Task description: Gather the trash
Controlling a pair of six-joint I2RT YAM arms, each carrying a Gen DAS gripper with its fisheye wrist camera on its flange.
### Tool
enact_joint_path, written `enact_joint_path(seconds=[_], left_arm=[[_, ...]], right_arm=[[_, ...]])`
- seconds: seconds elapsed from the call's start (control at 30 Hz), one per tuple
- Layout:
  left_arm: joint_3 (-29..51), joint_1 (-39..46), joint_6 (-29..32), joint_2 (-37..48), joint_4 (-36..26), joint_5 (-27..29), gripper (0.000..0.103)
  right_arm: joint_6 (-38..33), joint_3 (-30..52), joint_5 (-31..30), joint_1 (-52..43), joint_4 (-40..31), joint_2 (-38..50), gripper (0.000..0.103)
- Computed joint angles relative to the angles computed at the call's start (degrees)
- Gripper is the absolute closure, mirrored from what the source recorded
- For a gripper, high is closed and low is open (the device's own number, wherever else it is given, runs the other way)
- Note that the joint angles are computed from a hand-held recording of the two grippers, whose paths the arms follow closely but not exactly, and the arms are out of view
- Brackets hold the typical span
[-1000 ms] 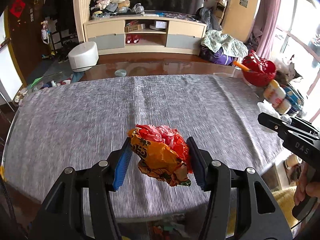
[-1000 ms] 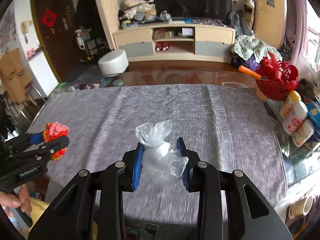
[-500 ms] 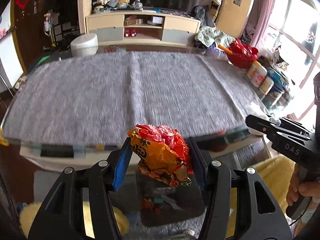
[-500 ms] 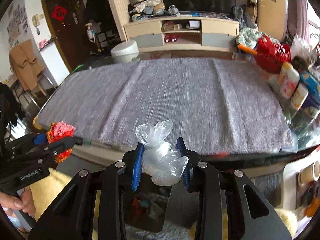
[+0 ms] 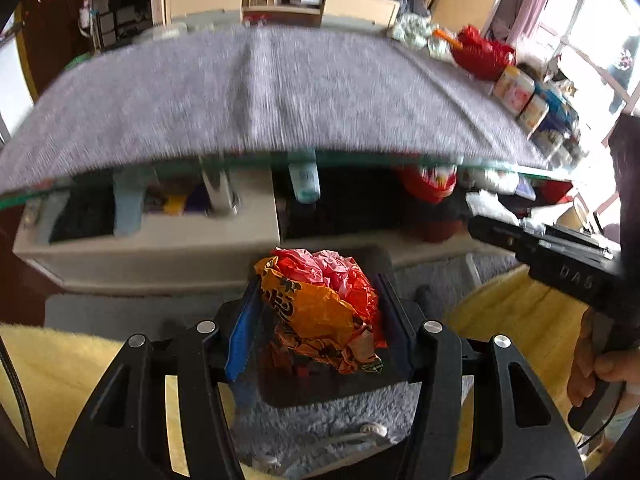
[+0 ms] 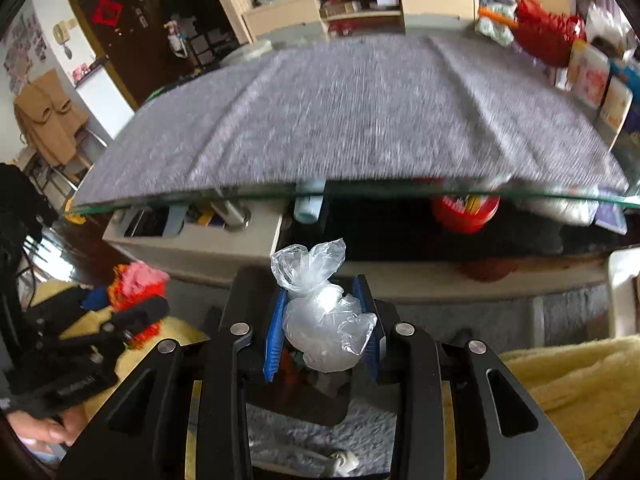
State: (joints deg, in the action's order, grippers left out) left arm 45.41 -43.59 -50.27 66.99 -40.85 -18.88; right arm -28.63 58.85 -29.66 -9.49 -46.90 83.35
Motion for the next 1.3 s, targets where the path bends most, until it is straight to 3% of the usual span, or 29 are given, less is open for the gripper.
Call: enact_joint_path(seconds=[0.33, 0.67, 0.73, 0.8, 0.93, 1.03, 1.13, 1.3], left_arm=[[-7.8, 1.9, -0.6, 7.4, 11.0, 8.6, 0.05], [-8.9, 5.5, 0.6, 11.3, 14.1, 13.5, 0.048], [-8.6, 5.7, 0.6, 11.7, 13.8, 13.8, 0.047], [-8.1, 6.2, 0.6, 12.0, 12.8, 13.7, 0.039], [-7.5, 7.2, 0.9, 10.8, 10.9, 12.5, 0.025], [-6.8, 8.4, 1.4, 8.7, 8.7, 11.7, 0.013], [-5.2, 10.2, 3.3, 4.0, 5.3, 11.2, 0.008], [2.5, 10.3, 5.6, -1.4, -3.6, 2.5, 0.008]], right_arm=[[1.5, -4.3, 3.8, 5.2, 3.8, 7.6, 0.069], [2.9, -2.3, 4.8, 8.1, 4.1, 12.9, 0.067], [3.5, -2.0, 5.0, 8.5, 4.5, 13.2, 0.059], [4.2, -1.5, 4.9, 8.5, 4.8, 13.6, 0.041], [4.9, 0.2, 4.4, 7.6, 4.3, 14.1, 0.038], [5.4, 2.0, 3.8, 6.0, 3.6, 13.5, 0.027], [4.6, 4.3, 2.4, 4.1, 1.7, 11.8, 0.004], [4.3, 9.5, 0.7, 0.3, -0.5, 7.8, 0.003]])
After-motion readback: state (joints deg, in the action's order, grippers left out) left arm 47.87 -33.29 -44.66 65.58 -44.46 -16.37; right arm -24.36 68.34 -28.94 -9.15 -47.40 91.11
